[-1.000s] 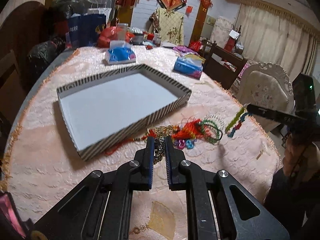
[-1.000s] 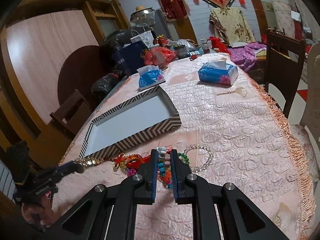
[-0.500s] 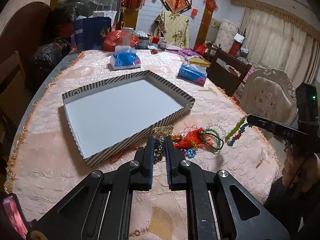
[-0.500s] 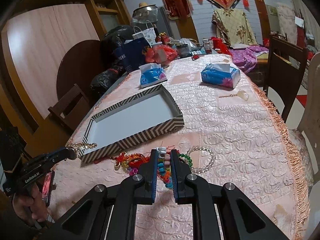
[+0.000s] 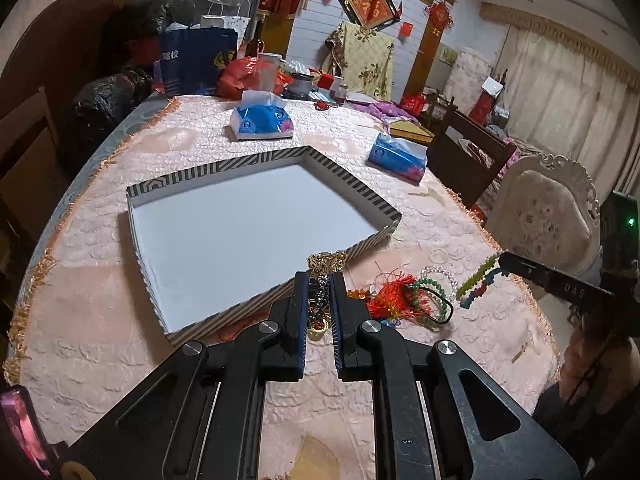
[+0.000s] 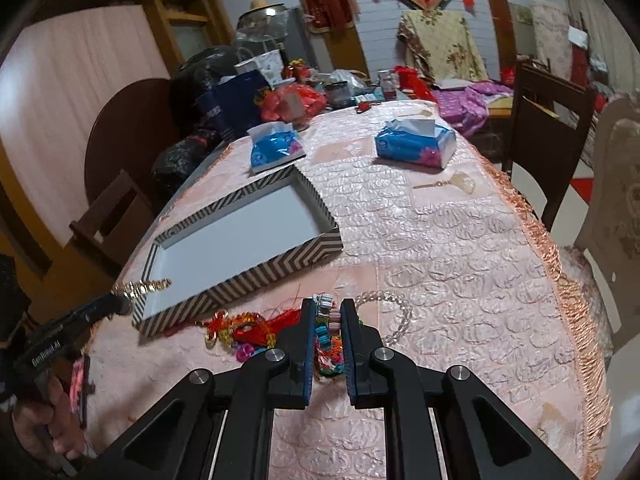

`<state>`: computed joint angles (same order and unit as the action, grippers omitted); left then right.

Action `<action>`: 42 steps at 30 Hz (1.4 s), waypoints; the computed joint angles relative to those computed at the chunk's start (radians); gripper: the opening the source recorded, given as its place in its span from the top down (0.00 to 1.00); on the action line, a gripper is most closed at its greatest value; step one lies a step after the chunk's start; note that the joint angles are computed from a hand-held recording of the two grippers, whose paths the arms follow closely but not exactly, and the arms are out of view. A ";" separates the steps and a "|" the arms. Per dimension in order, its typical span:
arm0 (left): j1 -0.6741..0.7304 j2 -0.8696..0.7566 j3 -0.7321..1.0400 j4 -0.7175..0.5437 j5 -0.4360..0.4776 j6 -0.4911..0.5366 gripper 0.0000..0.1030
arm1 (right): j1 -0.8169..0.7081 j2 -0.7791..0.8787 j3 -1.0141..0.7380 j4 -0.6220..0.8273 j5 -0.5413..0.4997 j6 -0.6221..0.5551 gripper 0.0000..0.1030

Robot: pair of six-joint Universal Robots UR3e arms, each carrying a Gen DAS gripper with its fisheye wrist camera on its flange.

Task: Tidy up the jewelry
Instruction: 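Carry the gold chain with the left tool while the right tool carries the bracelet to the box, then open the left tool dropping the gold chain into the box while the right tool releases the bracelet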

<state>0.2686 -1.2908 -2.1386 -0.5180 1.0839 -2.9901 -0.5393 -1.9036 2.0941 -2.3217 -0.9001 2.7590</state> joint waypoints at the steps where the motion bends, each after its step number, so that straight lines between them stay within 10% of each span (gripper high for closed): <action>1: 0.001 -0.003 0.001 0.000 -0.004 0.000 0.91 | 0.004 0.010 -0.010 -0.001 -0.003 0.012 0.89; 42: 0.046 -0.494 0.232 0.199 0.089 -0.061 0.91 | 0.436 0.841 -0.788 -0.204 -0.106 0.326 0.89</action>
<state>0.3146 -1.7847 -1.9069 -0.3186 1.1731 -3.0508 -0.1036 -1.0626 1.3061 -2.5257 -1.0059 3.0847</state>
